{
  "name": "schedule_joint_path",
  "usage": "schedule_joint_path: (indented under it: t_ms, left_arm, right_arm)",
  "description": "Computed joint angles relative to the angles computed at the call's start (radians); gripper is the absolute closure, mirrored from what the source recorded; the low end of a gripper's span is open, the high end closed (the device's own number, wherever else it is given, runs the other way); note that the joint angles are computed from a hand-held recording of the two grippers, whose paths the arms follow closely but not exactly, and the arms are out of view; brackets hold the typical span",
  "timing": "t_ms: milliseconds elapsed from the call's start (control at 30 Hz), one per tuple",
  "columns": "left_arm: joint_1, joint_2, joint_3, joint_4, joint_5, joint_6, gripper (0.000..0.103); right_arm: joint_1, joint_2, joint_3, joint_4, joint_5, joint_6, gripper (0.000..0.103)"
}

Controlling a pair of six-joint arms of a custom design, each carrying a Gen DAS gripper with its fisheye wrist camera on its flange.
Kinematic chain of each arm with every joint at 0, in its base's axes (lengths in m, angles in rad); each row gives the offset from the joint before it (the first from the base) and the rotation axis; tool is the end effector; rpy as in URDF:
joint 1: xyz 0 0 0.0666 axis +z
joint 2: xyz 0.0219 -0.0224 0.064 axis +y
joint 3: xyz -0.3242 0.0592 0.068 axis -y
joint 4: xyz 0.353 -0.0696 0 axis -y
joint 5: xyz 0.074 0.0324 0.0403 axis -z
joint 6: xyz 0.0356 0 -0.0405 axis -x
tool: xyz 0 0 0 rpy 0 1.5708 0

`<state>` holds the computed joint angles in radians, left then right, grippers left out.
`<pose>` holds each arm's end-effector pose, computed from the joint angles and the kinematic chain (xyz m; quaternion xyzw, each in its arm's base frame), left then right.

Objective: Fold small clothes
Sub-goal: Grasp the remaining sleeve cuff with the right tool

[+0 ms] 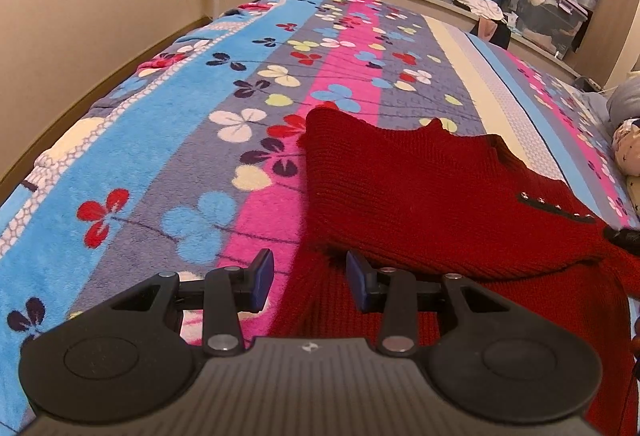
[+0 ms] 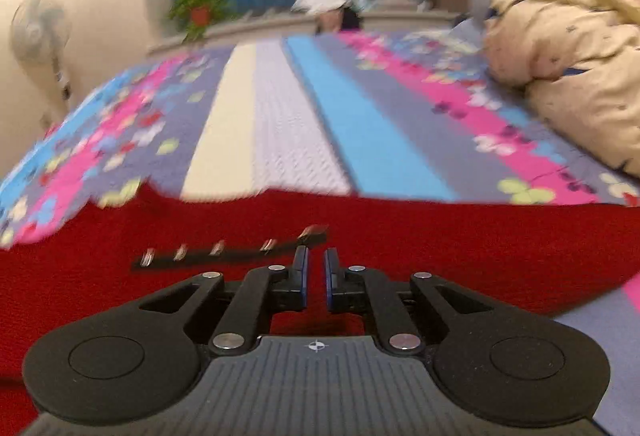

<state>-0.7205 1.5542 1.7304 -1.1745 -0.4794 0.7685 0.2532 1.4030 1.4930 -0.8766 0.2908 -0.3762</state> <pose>0.3781 -0.3106 0.4289 -0.0894 0.9300 -0.0184 0.3560 0.4505 0.1056 0.4167 0.1115 0.9092 -0.0103 0.4010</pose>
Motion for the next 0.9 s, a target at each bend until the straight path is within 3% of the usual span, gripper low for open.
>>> schedule_joint_path:
  t_ms: [33, 233, 267, 333, 433, 600, 767, 900]
  left_arm:
    - [0.001, 0.0, 0.0, 0.0, 0.001, 0.002, 0.059]
    - [0.001, 0.001, -0.001, 0.002, 0.003, 0.002, 0.059]
    - [0.001, 0.001, -0.001, 0.002, 0.005, 0.002, 0.059]
    - [0.0, 0.002, -0.001, 0.003, 0.007, 0.001, 0.059]
    - [-0.001, 0.003, -0.001, 0.004, 0.009, -0.001, 0.059]
    - [-0.003, 0.003, 0.0, 0.008, 0.013, -0.004, 0.059]
    - [-0.011, 0.007, 0.004, 0.008, 0.016, -0.017, 0.059]
    - [-0.02, 0.016, 0.01, 0.007, 0.012, -0.042, 0.059]
  right_arm:
    - [-0.004, 0.029, 0.027, -0.054, -0.007, -0.005, 0.095]
    - [-0.037, 0.031, 0.019, -0.059, -0.04, -0.059, 0.095]
    - [-0.047, 0.029, 0.021, -0.066, -0.053, -0.075, 0.087]
    - [-0.066, 0.021, 0.023, -0.076, -0.082, -0.092, 0.085]
    - [-0.078, -0.05, -0.033, -0.071, -0.099, -0.075, 0.082]
    - [-0.134, -0.236, -0.169, -0.081, -0.193, 0.004, 0.081]
    - [-0.276, -0.414, -0.275, -0.117, -0.281, 0.056, 0.081]
    - [-0.464, -0.505, -0.351, -0.072, -0.337, 0.063, 0.081]
